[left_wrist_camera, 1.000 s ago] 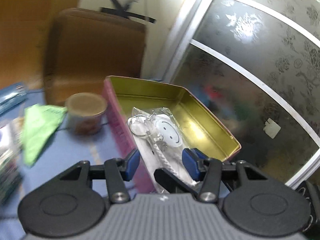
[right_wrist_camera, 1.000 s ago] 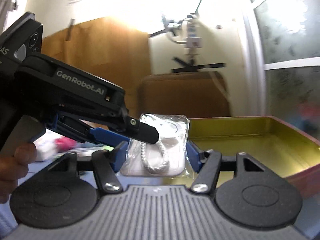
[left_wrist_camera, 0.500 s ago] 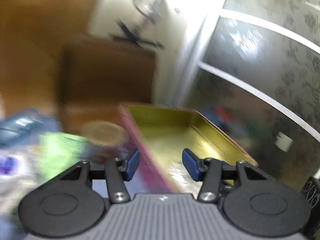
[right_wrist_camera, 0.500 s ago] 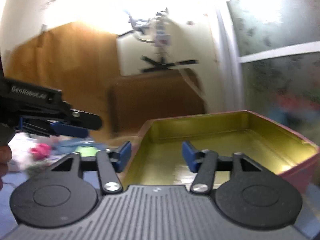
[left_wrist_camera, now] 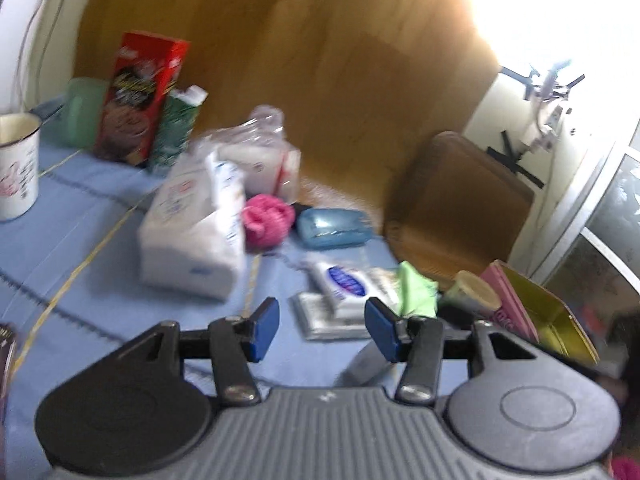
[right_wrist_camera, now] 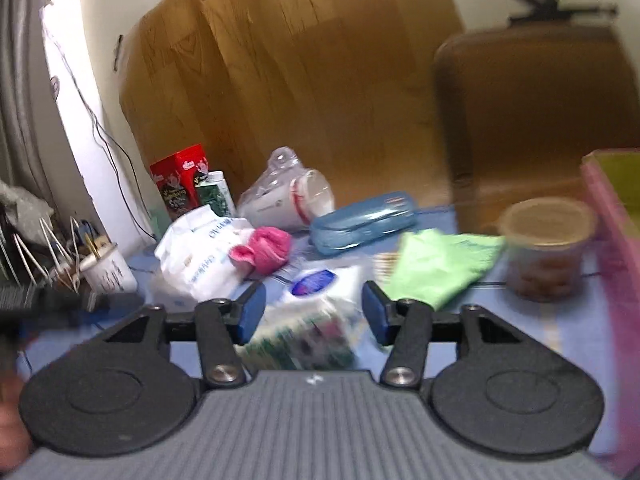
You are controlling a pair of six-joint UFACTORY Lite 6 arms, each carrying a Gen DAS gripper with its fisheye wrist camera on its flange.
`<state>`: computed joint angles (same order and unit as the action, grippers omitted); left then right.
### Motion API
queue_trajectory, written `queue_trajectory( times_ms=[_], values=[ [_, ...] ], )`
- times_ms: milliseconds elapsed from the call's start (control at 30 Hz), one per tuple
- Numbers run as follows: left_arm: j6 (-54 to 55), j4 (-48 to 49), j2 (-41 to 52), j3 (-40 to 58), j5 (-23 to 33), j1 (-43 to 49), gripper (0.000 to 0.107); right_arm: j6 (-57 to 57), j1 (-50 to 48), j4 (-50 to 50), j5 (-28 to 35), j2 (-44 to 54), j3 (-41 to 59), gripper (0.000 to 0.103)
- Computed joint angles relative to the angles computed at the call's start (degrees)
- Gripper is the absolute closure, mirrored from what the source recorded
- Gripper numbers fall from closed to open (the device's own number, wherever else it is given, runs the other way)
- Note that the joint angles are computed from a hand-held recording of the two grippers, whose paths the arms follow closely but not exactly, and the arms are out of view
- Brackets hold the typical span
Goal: Organize soft objects
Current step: 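Grasp the green VIRIO tissue pack with both grippers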
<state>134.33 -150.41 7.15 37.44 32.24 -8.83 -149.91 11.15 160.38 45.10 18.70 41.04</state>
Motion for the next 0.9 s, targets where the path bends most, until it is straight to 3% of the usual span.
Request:
queue_trajectory(
  times_ms=[100, 167, 367, 433, 500, 567, 767, 833, 900],
  values=[
    [-2.72, 4.87, 1.15, -0.76, 2.10, 2.78, 0.060, 5.98, 0.78, -3.16, -3.26, 5.24, 6.51, 0.047],
    [-2.84, 6.10, 1.32, -1.89, 3.50, 3.60, 0.060, 6.88, 0.81, -5.44, -5.38, 5.31, 6.39, 0.059],
    [-4.38, 11.87, 4.32, -1.51, 7.02, 4.00, 0.060, 0.33, -2.19, -11.04, 1.94, -10.30, -18.88, 0.060],
    [-5.21, 13.60, 6.84, 0.47, 7.39, 2.91, 0.057, -4.34, -1.52, -7.97, 4.53, -14.49, -25.24, 0.052],
    [-6.89, 14.91, 9.10, 2.40, 7.09, 1.29, 0.055, -12.54, 2.77, 0.39, 4.91, -17.34, -28.58, 0.030],
    [-8.62, 16.28, 10.73, 4.35, 5.40, -0.26, 0.055, -18.80, 7.30, 7.86, 4.72, -15.89, -27.28, 0.028],
    [-10.83, 17.06, 14.02, 7.51, 1.46, -3.21, 0.055, -23.50, 10.36, 11.12, -2.14, -3.55, -12.91, 0.025],
    [-11.88, 17.20, 17.07, 9.66, -0.03, -5.29, 0.068, -23.89, 11.49, 12.26, -3.37, -1.46, -11.40, 0.033],
    [-5.01, 9.65, 15.53, 8.47, -2.69, -8.87, 0.068, -28.77, 13.93, 19.07, -1.64, -2.39, -13.06, 0.044]
  ],
)
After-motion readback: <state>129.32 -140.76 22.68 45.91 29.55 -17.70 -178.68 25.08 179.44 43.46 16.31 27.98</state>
